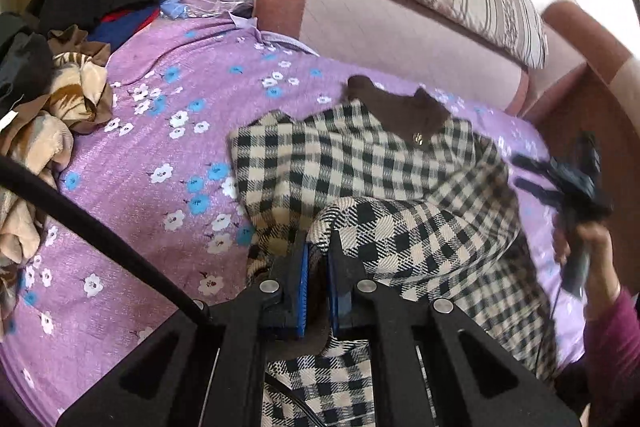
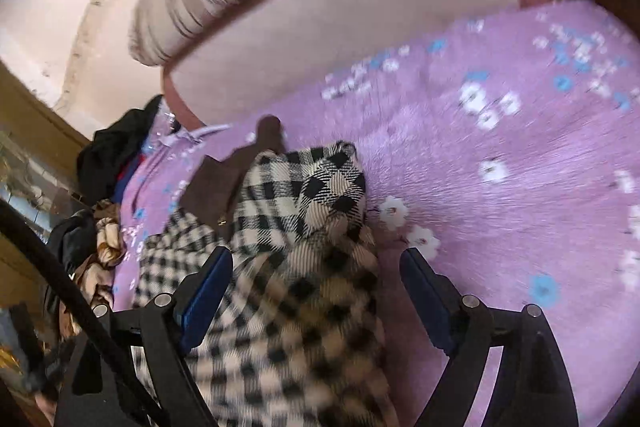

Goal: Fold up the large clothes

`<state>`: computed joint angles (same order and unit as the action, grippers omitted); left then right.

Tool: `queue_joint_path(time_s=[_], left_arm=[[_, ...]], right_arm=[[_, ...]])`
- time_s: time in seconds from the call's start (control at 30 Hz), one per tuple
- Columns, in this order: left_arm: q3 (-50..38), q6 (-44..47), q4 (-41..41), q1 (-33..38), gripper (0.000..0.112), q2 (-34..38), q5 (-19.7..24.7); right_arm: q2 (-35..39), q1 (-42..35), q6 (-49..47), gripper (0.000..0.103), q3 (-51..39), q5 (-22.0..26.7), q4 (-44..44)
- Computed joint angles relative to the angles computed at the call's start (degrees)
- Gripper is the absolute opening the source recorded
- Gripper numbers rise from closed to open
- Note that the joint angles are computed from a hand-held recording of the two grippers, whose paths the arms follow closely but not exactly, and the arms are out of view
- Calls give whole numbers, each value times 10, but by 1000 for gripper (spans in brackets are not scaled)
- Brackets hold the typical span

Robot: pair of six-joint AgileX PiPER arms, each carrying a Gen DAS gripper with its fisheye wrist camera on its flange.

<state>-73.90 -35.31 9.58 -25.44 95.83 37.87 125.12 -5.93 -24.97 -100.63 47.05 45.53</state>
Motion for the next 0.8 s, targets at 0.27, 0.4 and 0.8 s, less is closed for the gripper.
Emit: queue_joint_path(time_s=[0.27,0.4,0.8], left_arm=[[-41,39,-21,14,8,23,-3],[-96,78,-54,27,9,69,2],[-172,-39,10,59,62,201,21]], right_arm=[[-5,22,-48,7,22,-94,-10],[-23,-29,-96,5,54,-119,92],[-21,-53,16,70,42,-63,-18]])
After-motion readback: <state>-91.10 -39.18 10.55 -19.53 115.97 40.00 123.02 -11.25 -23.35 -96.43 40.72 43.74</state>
